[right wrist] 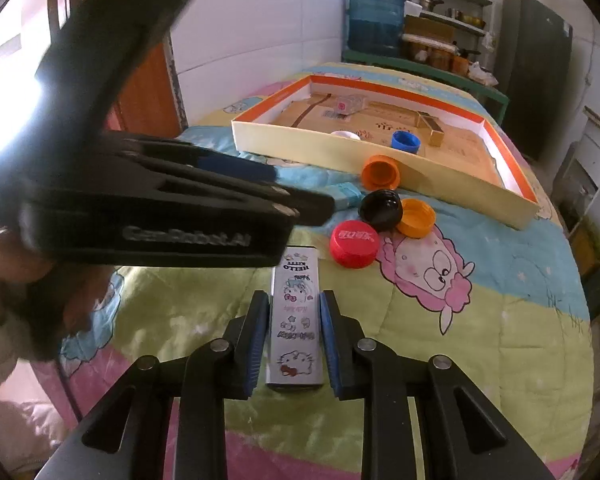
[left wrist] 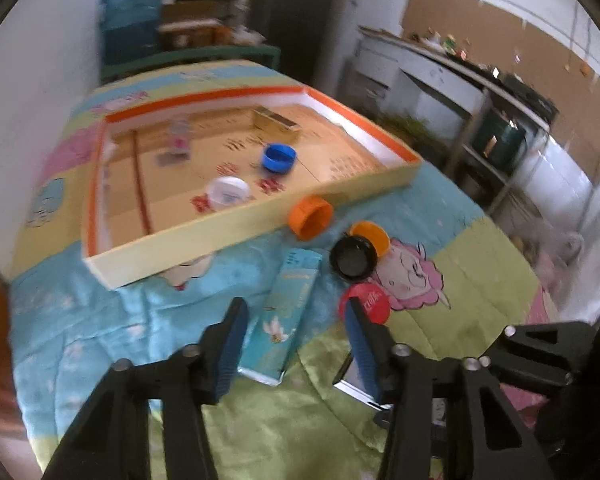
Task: Organize rigid objects
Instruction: 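Grasp the white Hello Kitty box with the right tool while the left tool grasps the teal lighter, then carry the teal lighter and white box into the tray and open both tools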
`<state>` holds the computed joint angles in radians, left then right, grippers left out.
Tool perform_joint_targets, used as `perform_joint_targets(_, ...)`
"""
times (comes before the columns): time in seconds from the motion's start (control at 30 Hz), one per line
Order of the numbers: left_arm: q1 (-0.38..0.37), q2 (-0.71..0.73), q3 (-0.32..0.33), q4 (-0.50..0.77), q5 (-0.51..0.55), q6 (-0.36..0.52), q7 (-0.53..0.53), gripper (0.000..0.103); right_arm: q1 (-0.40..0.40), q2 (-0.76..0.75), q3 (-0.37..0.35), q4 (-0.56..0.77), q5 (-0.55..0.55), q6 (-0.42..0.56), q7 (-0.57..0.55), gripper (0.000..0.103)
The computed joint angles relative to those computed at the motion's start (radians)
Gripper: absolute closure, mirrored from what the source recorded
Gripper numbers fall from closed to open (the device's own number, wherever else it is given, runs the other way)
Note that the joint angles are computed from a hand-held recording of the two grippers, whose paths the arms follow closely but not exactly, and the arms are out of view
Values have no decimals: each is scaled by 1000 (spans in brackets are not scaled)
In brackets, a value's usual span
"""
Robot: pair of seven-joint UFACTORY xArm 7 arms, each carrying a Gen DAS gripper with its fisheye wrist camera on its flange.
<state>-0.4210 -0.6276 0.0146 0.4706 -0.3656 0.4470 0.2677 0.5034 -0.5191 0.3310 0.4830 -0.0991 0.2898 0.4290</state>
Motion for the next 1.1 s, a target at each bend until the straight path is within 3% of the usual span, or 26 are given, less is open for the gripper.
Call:
perform_joint_targets(0.13,-3,25,-7,4,21,-20,25,64,12,-25,-17,-19,18,4,-1,77)
perform_joint_targets(0.27,11,26,-18,0,38,-32,15,77,15,-43,-22,-33,30,5,3,77)
perform_joint_targets(0.77,36,-68,-57,-55,75,-63,-159,80,20,-102,-40,-62,63,25,7,77)
perform_joint_targets(1.1,18,-156,-43,-72,96,-46,-234,80,12,-143,-42,-68,67,39,9,77)
